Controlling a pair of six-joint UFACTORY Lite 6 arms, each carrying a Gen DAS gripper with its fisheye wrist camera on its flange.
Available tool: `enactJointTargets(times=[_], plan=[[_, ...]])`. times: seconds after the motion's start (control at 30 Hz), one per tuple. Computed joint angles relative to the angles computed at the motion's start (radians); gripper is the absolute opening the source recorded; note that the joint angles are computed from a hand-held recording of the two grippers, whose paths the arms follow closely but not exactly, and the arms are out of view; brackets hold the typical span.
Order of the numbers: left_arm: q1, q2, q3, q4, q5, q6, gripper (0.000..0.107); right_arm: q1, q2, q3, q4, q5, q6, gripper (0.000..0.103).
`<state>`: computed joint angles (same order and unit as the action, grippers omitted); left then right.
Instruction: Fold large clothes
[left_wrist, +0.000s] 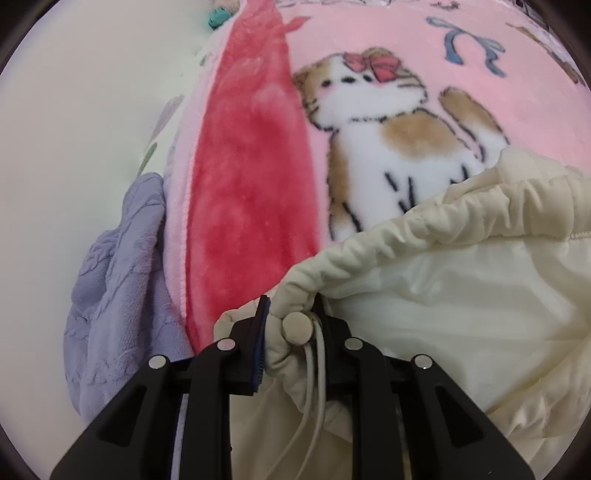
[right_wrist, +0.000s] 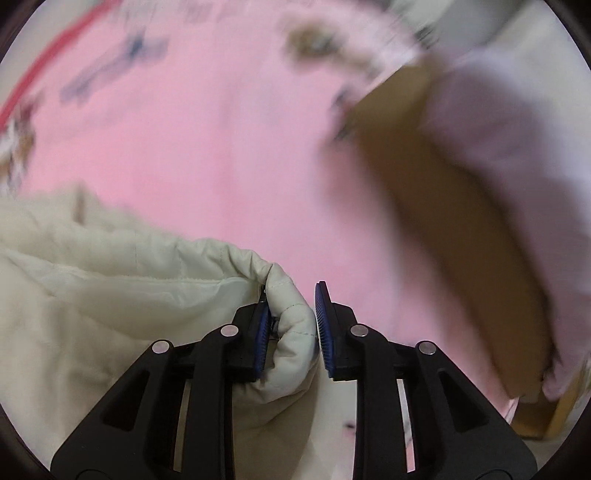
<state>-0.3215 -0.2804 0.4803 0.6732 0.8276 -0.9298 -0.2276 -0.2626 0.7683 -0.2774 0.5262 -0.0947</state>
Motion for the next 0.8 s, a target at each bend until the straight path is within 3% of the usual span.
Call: enactJointTargets(times=[0.1, 0.13, 0.2, 0.27, 0.33, 0.43, 0.5, 0.57, 0.63, 0.73, 0.8], plan=[[0.001, -0.030, -0.003, -0.015, 0.003, 0.007, 0.023, -0.035, -0.228, -0.015, 0.137, 0.084, -0.098, 0.047], [0.004, -0.036, 0.000, -0.024, 0.005, 0.018, 0.024, -0.051, -0.288, -0.013, 0.175, 0.112, -0.149, 0.064], [0.006, -0.041, 0.006, -0.021, 0.018, 0.021, 0.030, -0.055, -0.384, -0.020, 0.147, 0.134, -0.166, 0.076], [0.015, -0.061, 0.006, -0.012, 0.034, 0.031, 0.040, -0.097, -0.464, -0.036, 0.200, 0.127, -0.247, 0.076], [0.052, -0.096, 0.009, -0.013, 0.037, 0.080, 0.058, -0.223, -0.489, -0.014, 0.393, 0.156, -0.452, 0.078], [0.166, -0.191, 0.022, -0.061, 0.022, 0.226, 0.079, -0.394, -0.457, 0.064, 0.707, 0.426, -0.750, 0.080], [0.263, -0.241, 0.042, -0.148, 0.004, 0.380, 0.084, -0.467, -0.419, 0.079, 0.838, 0.627, -0.879, 0.074], [0.322, -0.310, 0.060, -0.208, 0.028, 0.509, 0.086, -0.380, -0.466, 0.029, 0.829, 0.698, -0.844, 0.066], [0.288, -0.416, 0.048, -0.206, 0.080, 0.537, 0.087, -0.171, -0.551, -0.047, 0.775, 0.665, -0.722, 0.054], [0.234, -0.539, 0.046, -0.225, 0.151, 0.580, 0.087, 0.143, -0.665, -0.104, 0.753, 0.568, -0.505, 0.054], [0.233, -0.562, 0.064, -0.258, 0.173, 0.597, 0.087, 0.353, -0.692, -0.114, 0.835, 0.497, -0.449, 0.055]])
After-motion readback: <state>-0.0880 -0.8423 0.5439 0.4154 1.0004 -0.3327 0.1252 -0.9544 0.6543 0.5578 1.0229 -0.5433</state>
